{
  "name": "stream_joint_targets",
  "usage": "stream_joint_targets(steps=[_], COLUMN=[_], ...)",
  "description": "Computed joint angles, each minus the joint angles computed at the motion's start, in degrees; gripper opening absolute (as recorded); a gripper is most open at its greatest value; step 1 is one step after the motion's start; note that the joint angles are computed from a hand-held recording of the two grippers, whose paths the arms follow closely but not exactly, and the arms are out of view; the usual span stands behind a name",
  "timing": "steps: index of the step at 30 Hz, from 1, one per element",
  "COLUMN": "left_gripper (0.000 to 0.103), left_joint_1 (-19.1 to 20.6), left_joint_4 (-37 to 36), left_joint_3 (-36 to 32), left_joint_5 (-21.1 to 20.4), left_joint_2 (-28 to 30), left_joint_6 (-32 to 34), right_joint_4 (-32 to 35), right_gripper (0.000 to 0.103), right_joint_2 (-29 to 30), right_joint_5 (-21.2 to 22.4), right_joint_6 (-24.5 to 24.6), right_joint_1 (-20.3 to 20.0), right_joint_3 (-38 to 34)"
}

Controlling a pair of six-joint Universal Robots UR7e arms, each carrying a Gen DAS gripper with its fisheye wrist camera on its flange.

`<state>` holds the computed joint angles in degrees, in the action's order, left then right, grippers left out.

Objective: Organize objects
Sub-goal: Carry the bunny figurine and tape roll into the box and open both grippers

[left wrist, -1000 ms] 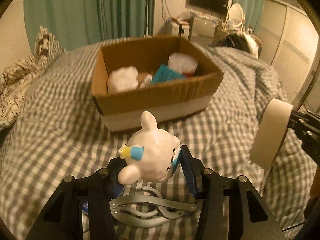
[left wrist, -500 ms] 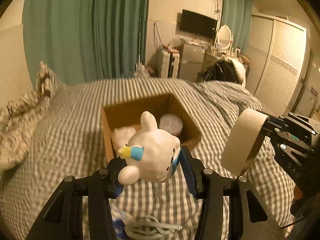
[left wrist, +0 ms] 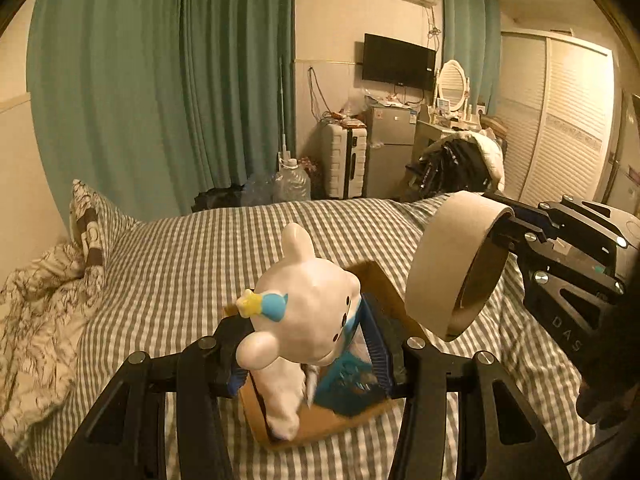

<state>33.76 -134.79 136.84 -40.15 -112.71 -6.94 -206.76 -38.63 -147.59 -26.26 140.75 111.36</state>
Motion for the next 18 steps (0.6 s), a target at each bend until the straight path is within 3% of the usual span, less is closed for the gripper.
stream_joint_targets(steps=[3, 8, 13, 18], left_gripper=[0.050, 0.050, 0.050, 0.050], left_joint_1=[4.7, 11.6, 17.6, 21.9], left_joint_4=[-7.8, -18.0, -24.4, -26.3], left_joint_3=[-1.8, -3.4, -4.0, -4.5], left_joint_5=[-1.4, -3.9, -6.1, -7.8], left_joint_2=[5.8, 13.9, 20.3, 24.8], left_joint_6=[5.6, 12.9, 17.5, 19.5], right_joint_4=[-3.2, -4.3, -4.5, -3.0], right_gripper=[0.010, 0.010, 0.010, 0.010], right_joint_2=[2.9, 6.3, 9.2, 11.6], right_joint_5=[0.2, 2.3, 5.3, 7.2], right_joint_6=[-5.8, -10.3, -11.8, -10.4], right_joint_1=[-2.0, -6.0, -10.1, -14.0], right_joint_3=[-4.0, -9.1, -11.8, -12.9])
